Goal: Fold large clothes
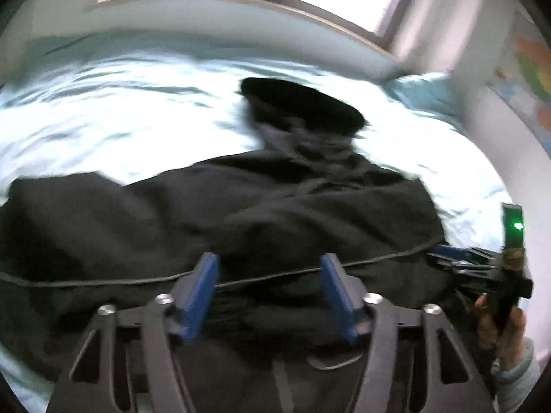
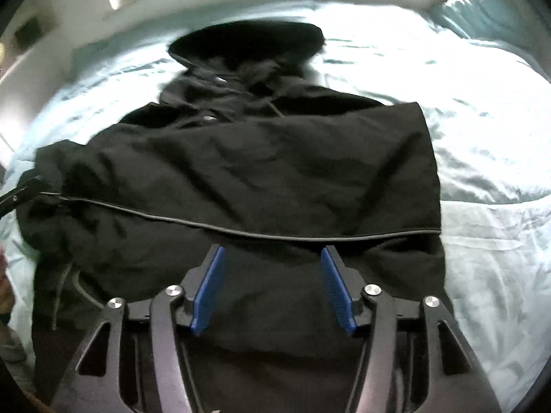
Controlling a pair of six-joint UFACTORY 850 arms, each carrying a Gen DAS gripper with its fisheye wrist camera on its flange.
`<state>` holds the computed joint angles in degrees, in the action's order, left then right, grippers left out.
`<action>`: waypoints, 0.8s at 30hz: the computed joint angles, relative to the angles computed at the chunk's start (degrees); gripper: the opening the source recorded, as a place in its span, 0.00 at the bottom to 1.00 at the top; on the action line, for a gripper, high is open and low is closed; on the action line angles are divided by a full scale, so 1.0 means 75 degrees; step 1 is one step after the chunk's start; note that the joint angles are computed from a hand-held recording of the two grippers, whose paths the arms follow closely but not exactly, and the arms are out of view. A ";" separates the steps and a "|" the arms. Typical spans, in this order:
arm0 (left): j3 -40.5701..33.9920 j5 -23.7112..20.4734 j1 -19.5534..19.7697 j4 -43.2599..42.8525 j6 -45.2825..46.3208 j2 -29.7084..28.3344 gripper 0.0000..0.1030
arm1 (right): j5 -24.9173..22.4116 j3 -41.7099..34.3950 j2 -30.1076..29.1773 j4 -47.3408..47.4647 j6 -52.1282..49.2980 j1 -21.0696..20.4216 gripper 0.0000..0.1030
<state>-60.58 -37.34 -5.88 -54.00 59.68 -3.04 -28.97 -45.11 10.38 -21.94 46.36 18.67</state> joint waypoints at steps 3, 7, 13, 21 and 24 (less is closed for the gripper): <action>0.0215 0.0741 -0.0367 0.0114 -0.0121 -0.0048 0.64 | -0.0084 0.0058 -0.0352 -0.0603 0.0552 0.0347 0.60; -0.0044 0.0741 -0.0740 0.1438 -0.1443 -0.0947 0.63 | 0.0595 0.0313 -0.0685 -0.0608 0.0642 0.0165 0.61; 0.0236 0.1577 -0.1055 0.1977 -0.1583 -0.0804 0.63 | 0.0807 0.0500 -0.0627 -0.1643 0.1655 0.0300 0.63; 0.0855 0.1206 -0.0336 0.1270 -0.0756 0.0581 0.64 | -0.0413 0.0533 0.0056 -0.1885 0.3377 0.0969 0.63; 0.0917 0.0772 0.0338 0.1067 -0.0567 0.0932 0.64 | -0.0390 0.0446 0.0415 -0.1504 0.3564 0.1390 0.63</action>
<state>-53.71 -31.55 -3.34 -46.00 55.42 3.94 -31.90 -41.76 13.49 -33.22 73.08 29.09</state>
